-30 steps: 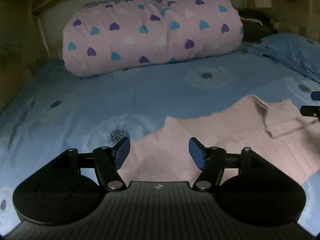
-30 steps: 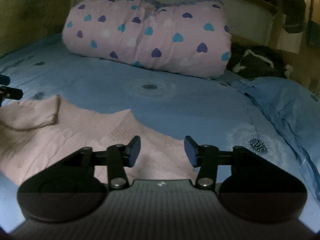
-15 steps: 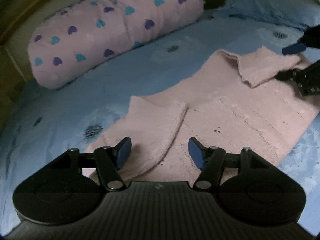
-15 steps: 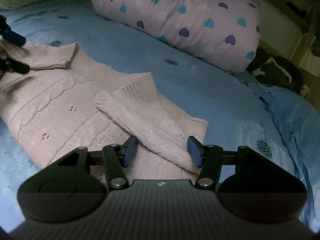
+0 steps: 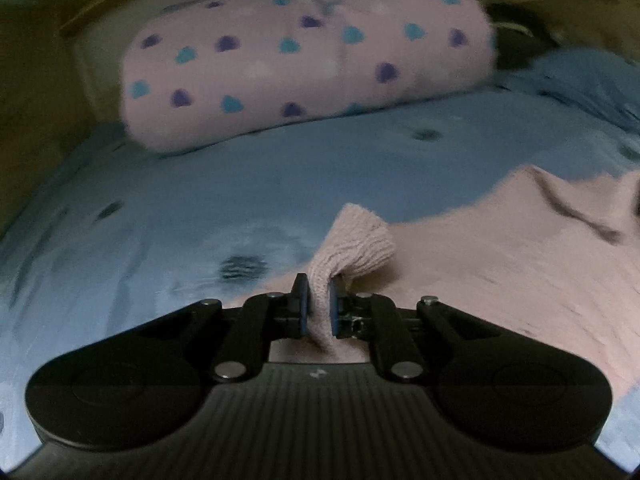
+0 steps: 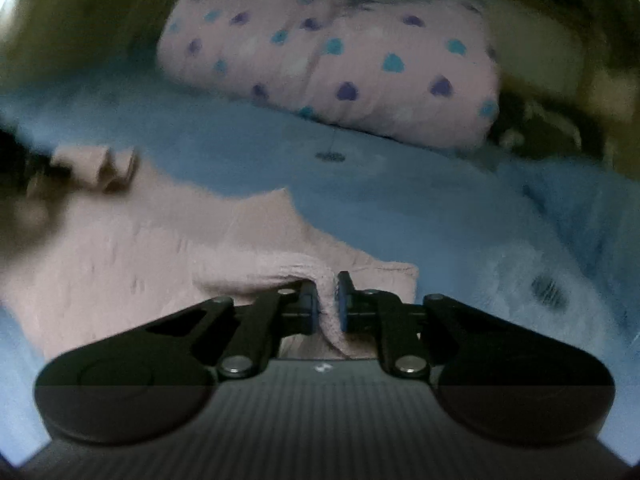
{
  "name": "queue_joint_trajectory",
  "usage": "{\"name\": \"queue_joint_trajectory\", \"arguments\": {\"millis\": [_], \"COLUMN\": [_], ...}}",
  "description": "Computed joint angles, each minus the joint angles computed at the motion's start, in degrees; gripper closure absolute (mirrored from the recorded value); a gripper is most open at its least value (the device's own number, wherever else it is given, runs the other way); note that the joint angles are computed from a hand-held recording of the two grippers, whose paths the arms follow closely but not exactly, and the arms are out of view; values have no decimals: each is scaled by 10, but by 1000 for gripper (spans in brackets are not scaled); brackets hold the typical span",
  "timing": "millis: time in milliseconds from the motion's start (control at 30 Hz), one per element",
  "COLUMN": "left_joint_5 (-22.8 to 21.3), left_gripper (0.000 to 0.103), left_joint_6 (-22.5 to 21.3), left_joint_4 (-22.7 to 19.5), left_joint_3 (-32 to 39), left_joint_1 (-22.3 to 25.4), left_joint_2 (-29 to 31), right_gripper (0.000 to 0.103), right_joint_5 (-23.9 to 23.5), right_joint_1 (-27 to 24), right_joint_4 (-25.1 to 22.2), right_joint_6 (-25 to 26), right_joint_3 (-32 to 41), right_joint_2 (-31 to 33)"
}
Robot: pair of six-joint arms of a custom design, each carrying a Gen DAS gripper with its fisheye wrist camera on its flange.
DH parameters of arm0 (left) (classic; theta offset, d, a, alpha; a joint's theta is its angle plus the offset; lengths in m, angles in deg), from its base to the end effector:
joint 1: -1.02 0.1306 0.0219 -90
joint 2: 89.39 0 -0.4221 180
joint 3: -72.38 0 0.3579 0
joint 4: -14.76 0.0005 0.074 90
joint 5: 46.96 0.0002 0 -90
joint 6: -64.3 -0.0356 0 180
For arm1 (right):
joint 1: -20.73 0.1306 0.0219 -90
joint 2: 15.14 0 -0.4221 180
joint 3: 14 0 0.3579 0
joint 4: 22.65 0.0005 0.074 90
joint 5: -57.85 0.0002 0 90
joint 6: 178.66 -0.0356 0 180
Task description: Fold small clothes
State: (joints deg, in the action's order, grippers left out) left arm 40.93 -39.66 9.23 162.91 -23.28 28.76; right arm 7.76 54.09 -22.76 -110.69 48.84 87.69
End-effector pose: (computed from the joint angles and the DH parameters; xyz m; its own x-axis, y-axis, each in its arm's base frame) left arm 0.5743 -0.2584 0.2768 -0.3912 0.4412 -0.8077 0.4921 0.8419 0.2215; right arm 0.4031 0.2374 0.2467 -0.5032 0.0132 -0.8641 0.1908 0.9769 -0.0962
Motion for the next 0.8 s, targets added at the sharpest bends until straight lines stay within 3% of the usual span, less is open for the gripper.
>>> {"name": "queue_joint_trajectory", "arguments": {"millis": [133, 267, 400, 500, 633, 800], "left_joint_5": [-33, -60, -55, -66, -77, -74], "left_gripper": [90, 89, 87, 77, 65, 56], "left_joint_6": [33, 69, 92, 90, 97, 90], "left_joint_4": [-5, -10, -22, -21, -21, -13], "left_joint_3": [28, 48, 57, 60, 57, 36], "left_joint_1": [16, 31, 39, 38, 38, 43], "left_joint_2": [23, 45, 55, 58, 53, 35], "right_gripper": [91, 87, 48, 49, 48, 49], "right_joint_5": [-27, -14, 13, 29, 73, 40], "right_joint_1": [-41, -67, -76, -82, -80, -74], "right_joint_4": [34, 3, -13, -29, -73, 6], "right_joint_6": [-122, -208, -242, -272, -287, -211], "right_joint_3": [-27, -31, -40, -43, -32, -50], "right_joint_2": [-18, -14, -11, -16, -21, -34]}}
